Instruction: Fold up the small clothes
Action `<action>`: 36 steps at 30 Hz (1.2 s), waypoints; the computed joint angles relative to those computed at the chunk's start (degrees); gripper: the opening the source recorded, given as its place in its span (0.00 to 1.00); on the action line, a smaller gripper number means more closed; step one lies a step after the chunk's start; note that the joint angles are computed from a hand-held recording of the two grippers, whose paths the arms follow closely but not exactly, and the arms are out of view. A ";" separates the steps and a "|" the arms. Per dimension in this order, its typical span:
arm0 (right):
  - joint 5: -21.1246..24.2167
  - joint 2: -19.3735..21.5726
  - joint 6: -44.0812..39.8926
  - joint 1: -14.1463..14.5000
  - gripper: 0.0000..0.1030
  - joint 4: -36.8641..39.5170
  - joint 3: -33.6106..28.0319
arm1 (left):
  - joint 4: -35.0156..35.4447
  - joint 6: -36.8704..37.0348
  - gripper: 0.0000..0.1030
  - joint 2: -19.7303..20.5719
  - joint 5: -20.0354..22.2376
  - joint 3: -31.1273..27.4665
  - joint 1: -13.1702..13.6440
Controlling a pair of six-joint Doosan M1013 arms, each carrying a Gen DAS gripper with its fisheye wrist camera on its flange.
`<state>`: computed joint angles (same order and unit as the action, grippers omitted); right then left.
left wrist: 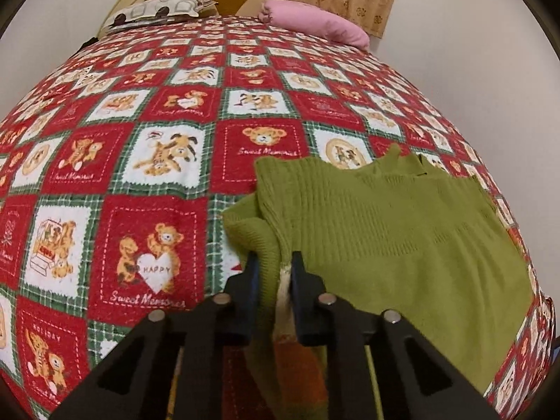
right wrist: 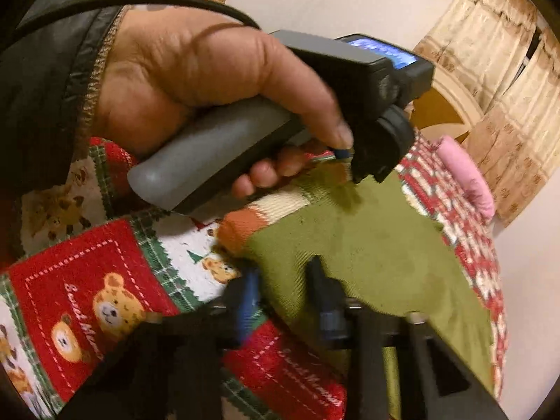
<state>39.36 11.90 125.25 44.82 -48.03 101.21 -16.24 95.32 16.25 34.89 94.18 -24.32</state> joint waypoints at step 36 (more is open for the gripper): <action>-20.99 -15.64 6.62 -12.90 0.05 22.44 12.46 | -12.90 1.44 0.14 -1.29 4.80 -7.62 -4.98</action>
<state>18.37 -3.74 131.87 31.91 -25.58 113.67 -29.14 96.76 14.96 39.69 86.56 -29.30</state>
